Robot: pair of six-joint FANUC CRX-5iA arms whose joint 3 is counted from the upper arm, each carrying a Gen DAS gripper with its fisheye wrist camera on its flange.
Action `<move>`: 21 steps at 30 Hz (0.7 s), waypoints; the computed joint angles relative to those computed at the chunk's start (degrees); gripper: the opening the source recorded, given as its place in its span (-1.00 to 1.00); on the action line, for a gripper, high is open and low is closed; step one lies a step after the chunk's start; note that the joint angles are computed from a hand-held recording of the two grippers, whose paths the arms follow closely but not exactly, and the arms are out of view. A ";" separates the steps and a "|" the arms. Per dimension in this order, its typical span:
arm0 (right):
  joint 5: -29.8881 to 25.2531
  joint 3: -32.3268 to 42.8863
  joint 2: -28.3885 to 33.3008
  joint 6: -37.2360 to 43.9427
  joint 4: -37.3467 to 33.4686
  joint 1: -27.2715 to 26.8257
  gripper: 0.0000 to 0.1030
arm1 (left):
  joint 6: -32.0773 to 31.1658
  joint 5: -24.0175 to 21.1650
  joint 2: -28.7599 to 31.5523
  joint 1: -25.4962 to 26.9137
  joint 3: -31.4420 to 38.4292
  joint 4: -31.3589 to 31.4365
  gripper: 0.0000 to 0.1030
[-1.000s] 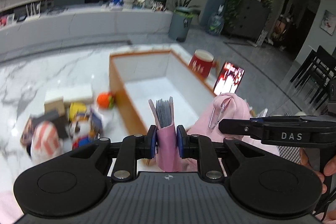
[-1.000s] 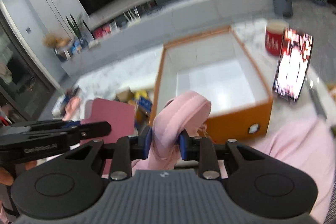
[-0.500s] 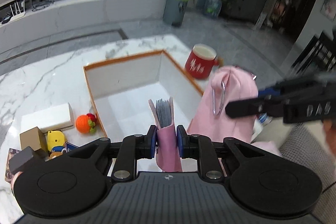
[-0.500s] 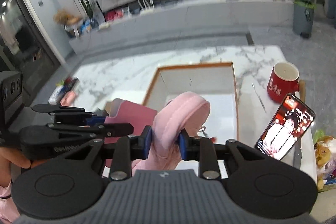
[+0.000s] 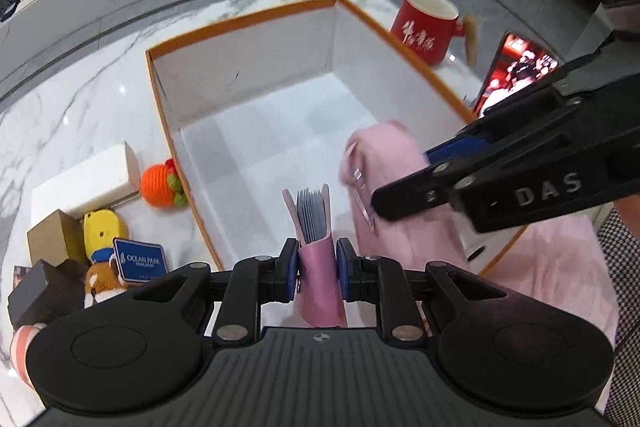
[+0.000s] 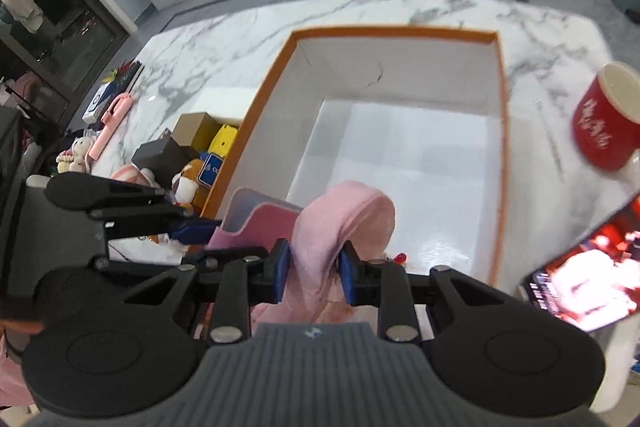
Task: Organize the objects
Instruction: 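Lower the card holder into the box with the left tool while the right lowers the pouch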
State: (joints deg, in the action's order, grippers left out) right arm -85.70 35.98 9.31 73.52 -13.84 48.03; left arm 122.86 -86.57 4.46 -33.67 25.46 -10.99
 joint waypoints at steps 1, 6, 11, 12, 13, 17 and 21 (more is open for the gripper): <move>-0.87 0.93 0.91 0.58 -1.61 -0.68 -0.45 | 0.11 -0.66 0.34 0.15 0.20 0.11 -0.57; -2.39 2.58 3.77 0.48 -6.61 -2.55 -0.45 | -0.12 -2.22 1.87 1.06 0.60 1.36 -0.57; -0.02 -0.12 3.37 0.80 -8.12 -2.42 -0.45 | -0.57 -4.32 3.21 0.58 1.66 0.36 -0.57; 0.74 -0.90 3.08 0.67 -7.77 -2.21 -0.45 | -0.80 -4.96 3.61 0.20 2.27 -0.24 -0.57; 1.27 -1.46 2.89 0.70 -7.77 -2.15 -0.45 | -0.92 -5.51 3.98 -0.15 2.85 -0.76 -0.57; 3.01 -2.89 2.19 0.88 -8.35 -2.32 -0.45 | -1.62 -6.31 4.42 -0.80 3.60 -1.77 -0.55; 4.01 -3.69 1.84 1.65 -7.17 -1.55 -0.45 | -4.26 -6.11 4.20 -1.70 3.38 -3.21 -0.48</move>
